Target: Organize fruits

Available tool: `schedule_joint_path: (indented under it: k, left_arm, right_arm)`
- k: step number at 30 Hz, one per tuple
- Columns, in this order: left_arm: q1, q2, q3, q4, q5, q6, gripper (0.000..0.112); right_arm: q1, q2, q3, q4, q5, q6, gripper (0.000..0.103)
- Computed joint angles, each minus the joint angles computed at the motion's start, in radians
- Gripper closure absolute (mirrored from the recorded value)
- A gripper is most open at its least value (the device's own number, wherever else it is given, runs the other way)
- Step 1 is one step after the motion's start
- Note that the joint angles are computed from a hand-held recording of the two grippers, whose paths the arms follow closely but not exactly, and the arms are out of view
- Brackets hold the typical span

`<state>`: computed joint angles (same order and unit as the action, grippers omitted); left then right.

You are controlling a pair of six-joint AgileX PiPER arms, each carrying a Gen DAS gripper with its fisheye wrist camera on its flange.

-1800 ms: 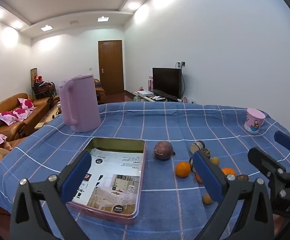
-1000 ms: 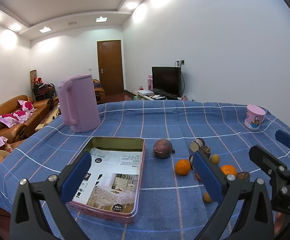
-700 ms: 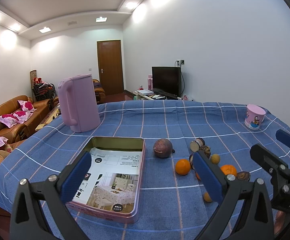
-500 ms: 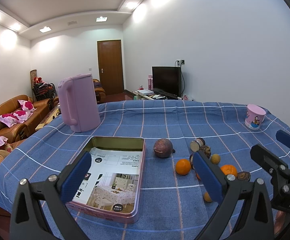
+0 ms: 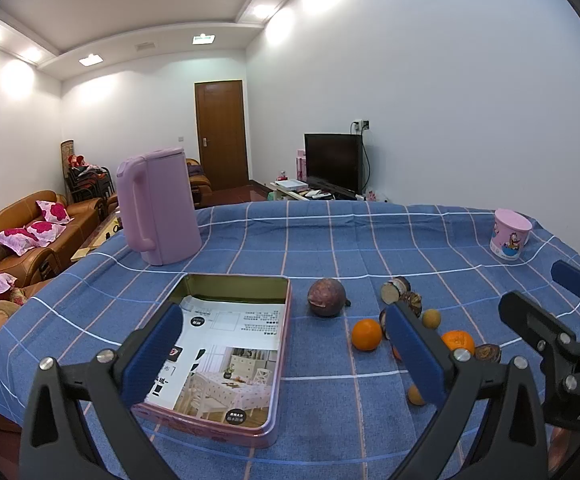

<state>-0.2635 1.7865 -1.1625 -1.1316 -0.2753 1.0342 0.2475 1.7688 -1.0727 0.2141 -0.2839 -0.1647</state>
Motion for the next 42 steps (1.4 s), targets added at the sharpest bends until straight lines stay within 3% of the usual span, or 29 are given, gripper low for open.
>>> schedule_joint_path:
  k: [22,35,42]
  left_arm:
    - [-0.002,0.001,0.005,-0.005,0.000,0.008,0.009]
    - [-0.018,0.038,-0.030,-0.124,0.003,0.124,0.009]
    - [-0.019,0.100,-0.072,-0.278,0.064,0.258,0.009]
  right_arm:
    - [0.006,0.009,0.000,0.023,0.003,-0.014,0.001]
    - [-0.022,0.036,-0.004,0.066,0.026,-0.058,0.001]
    - [-0.076,0.072,0.007,0.047,0.045,-0.042,0.001]
